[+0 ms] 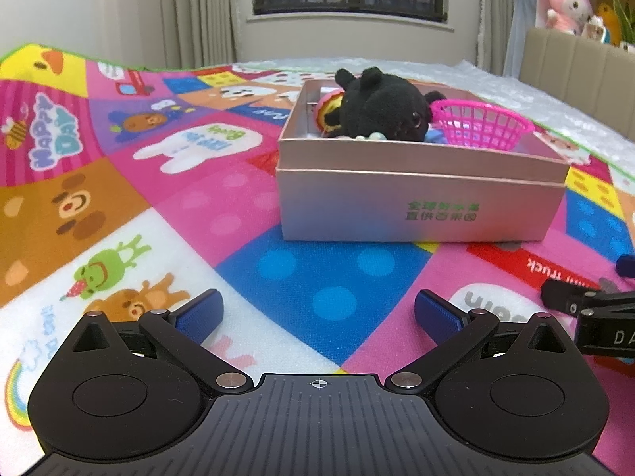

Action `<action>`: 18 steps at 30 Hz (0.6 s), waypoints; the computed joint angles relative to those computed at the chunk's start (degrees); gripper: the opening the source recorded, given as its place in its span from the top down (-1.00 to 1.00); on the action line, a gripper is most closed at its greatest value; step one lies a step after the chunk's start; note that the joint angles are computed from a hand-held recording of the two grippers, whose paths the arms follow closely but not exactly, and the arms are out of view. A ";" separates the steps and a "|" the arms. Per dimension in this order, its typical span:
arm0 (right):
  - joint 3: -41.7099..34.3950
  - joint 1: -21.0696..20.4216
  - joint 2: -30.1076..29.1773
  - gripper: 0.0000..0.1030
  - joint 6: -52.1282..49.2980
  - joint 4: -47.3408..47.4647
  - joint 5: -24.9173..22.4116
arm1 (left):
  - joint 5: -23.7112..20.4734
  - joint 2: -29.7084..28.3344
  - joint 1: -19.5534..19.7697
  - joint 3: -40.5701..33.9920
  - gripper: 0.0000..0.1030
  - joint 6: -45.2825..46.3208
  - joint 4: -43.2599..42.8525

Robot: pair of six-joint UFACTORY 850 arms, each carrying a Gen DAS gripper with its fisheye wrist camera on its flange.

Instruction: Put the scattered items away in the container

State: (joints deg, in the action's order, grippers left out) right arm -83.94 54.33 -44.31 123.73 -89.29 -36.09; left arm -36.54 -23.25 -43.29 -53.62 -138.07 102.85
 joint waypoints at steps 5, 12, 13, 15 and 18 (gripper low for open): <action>0.02 -0.01 0.02 -1.00 0.10 -0.07 0.04 | -1.03 -0.11 -0.38 -0.08 -1.00 0.56 -0.28; 0.02 -0.01 0.01 -1.00 0.12 -0.07 0.05 | 3.80 1.41 0.07 -0.88 -1.00 7.60 -8.11; 0.02 -0.01 0.01 -1.00 0.12 -0.07 0.05 | 4.09 1.41 0.08 -1.20 -1.00 9.06 -10.01; -0.02 0.00 -0.01 -1.00 0.11 -0.07 0.05 | 3.82 1.37 -0.11 -1.28 -1.00 9.30 -11.03; 0.00 -0.01 0.00 -1.00 0.12 -0.08 0.05 | 2.22 1.34 -0.66 -0.17 -1.00 5.22 -7.11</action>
